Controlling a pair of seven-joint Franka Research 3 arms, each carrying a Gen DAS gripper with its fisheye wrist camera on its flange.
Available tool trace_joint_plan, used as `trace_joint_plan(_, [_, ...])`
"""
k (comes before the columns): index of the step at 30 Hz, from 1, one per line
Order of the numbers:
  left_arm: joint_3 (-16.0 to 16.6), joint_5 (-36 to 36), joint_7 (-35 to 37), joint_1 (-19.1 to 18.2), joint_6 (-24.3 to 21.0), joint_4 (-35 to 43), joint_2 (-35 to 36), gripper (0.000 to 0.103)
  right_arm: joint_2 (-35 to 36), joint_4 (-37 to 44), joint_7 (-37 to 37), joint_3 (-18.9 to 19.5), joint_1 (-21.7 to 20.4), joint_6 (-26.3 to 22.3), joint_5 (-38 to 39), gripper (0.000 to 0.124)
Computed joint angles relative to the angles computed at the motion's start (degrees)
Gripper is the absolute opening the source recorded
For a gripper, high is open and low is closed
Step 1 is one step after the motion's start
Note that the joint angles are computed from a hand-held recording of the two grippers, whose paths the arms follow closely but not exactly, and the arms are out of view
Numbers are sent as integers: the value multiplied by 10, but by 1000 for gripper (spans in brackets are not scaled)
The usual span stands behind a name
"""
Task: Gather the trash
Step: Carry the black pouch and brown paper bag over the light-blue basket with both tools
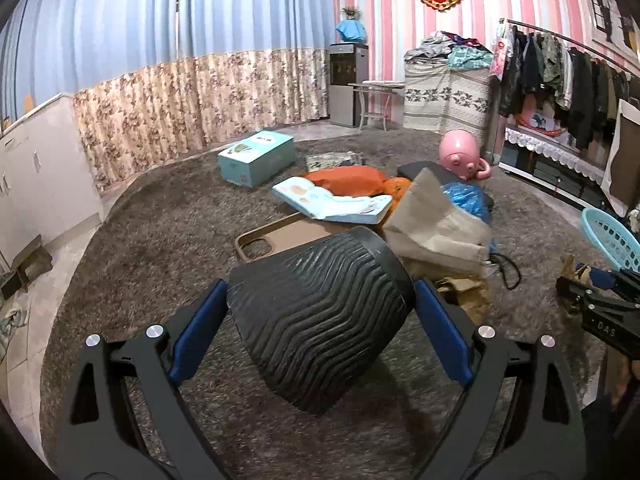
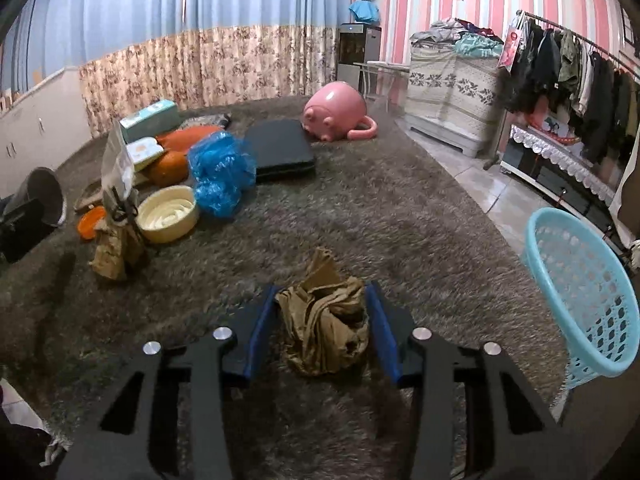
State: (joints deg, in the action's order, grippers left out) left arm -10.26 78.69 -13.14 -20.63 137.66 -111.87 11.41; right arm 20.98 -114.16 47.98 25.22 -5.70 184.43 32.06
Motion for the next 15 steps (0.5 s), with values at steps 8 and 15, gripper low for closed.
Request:
trace_joint_plan(8, [-2,15,36,-18,19,70,32,90,-9,-26,-23,185,-191,55,25,41])
trace_joint_plan(15, [14,20,99,-61,56,205,115,90,-37,-30,30,173,-243,98,-9,41])
